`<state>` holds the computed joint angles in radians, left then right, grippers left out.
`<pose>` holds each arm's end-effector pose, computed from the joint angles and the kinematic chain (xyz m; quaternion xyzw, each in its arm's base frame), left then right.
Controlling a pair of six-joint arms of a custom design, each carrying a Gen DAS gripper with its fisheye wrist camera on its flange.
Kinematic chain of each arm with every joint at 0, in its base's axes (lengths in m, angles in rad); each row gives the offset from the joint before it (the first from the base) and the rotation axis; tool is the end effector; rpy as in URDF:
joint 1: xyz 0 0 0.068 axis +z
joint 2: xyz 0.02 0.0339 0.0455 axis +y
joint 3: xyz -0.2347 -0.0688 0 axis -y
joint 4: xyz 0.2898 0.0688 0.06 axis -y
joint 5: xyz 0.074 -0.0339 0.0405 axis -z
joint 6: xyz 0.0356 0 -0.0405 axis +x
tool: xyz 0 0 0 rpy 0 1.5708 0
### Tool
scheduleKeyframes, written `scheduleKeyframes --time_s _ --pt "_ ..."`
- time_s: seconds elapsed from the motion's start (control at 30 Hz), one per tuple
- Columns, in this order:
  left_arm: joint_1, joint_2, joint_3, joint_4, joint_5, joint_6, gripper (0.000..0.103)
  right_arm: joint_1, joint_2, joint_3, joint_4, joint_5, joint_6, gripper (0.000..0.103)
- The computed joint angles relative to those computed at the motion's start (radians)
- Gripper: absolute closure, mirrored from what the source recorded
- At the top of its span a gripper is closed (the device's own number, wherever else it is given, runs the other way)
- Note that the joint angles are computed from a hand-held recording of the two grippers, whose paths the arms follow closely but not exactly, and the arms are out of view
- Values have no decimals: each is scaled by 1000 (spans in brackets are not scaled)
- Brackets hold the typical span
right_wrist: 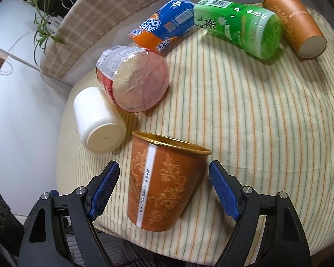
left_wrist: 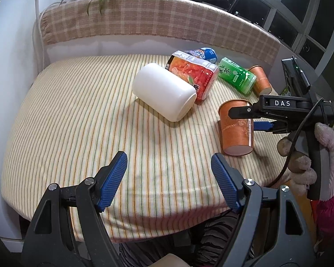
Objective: Flip cup upright
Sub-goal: 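Grasp the upright orange cup with the right gripper and lift it, then lower the orange cup upright onto the table and open the right gripper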
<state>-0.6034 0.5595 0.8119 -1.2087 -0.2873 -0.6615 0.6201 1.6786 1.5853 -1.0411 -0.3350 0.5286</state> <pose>0.1285 -0.0763 0.2802 -0.0707 0.9417 -0.0669 0.3221 0.3064 0.2332 0.2820 -0.0801 0.9600 0.2526 0.0908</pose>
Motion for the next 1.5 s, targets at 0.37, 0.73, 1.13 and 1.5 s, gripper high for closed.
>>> scheduleKeyframes --time_s 0.37,0.73,1.13,1.5 --pt "28 -7 -11 8 19 18 23 24 20 33 -19 20 -13 37" --pt "12 5 0 15 4 20 23 48 -45 -1 29 115 -64 37" --pt "-1 21 4 28 3 16 23 206 -214 -250 302 634 -259 37" --pt "-10 20 3 40 1 15 23 262 -291 -341 331 661 -272 37"
